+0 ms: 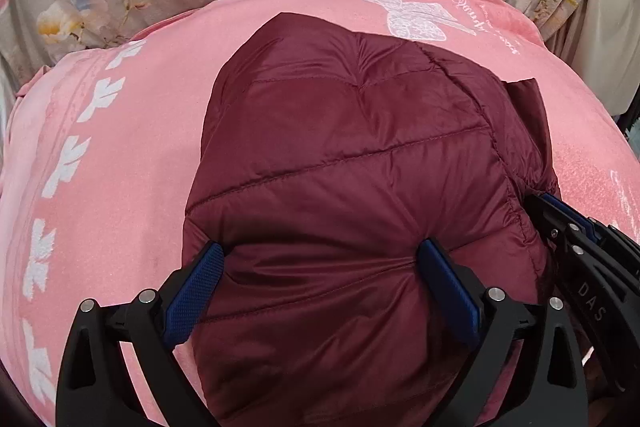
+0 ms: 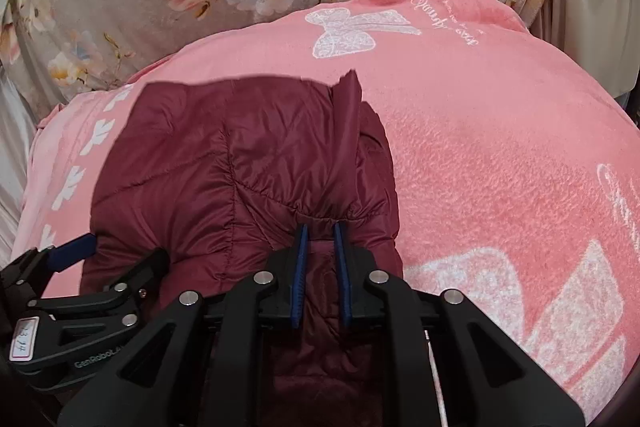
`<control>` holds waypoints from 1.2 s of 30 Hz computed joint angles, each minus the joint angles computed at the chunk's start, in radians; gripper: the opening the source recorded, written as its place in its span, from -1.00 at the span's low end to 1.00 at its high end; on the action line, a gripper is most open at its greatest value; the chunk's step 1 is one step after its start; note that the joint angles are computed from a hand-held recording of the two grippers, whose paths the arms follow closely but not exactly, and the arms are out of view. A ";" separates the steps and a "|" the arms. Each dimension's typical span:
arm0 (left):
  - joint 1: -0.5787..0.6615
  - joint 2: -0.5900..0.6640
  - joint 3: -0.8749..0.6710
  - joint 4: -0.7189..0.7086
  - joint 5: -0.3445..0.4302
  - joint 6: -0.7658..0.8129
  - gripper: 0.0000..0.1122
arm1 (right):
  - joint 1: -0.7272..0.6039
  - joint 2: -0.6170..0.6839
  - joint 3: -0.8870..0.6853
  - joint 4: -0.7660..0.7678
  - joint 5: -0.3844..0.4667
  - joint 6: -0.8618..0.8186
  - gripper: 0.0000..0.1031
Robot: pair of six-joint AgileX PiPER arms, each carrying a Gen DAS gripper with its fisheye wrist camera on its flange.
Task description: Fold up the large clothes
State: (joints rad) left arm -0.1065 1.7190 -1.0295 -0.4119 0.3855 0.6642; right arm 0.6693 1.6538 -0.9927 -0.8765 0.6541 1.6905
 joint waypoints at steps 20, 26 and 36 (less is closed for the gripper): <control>-0.031 0.022 0.108 -0.189 -0.226 0.193 0.74 | 0.058 0.083 0.017 -0.203 0.045 0.202 -0.76; -0.009 0.010 0.080 -0.113 -0.144 0.128 0.74 | 0.044 0.020 0.066 -0.198 -0.005 0.223 -0.71; 0.335 0.163 -0.238 -0.301 0.496 0.183 0.74 | -0.091 -0.216 0.236 0.005 -0.212 0.131 0.67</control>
State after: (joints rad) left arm 0.2286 1.8818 -1.2680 -0.7126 0.8818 0.8473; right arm 0.5785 1.4376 -0.7572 -0.8718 0.4420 1.8211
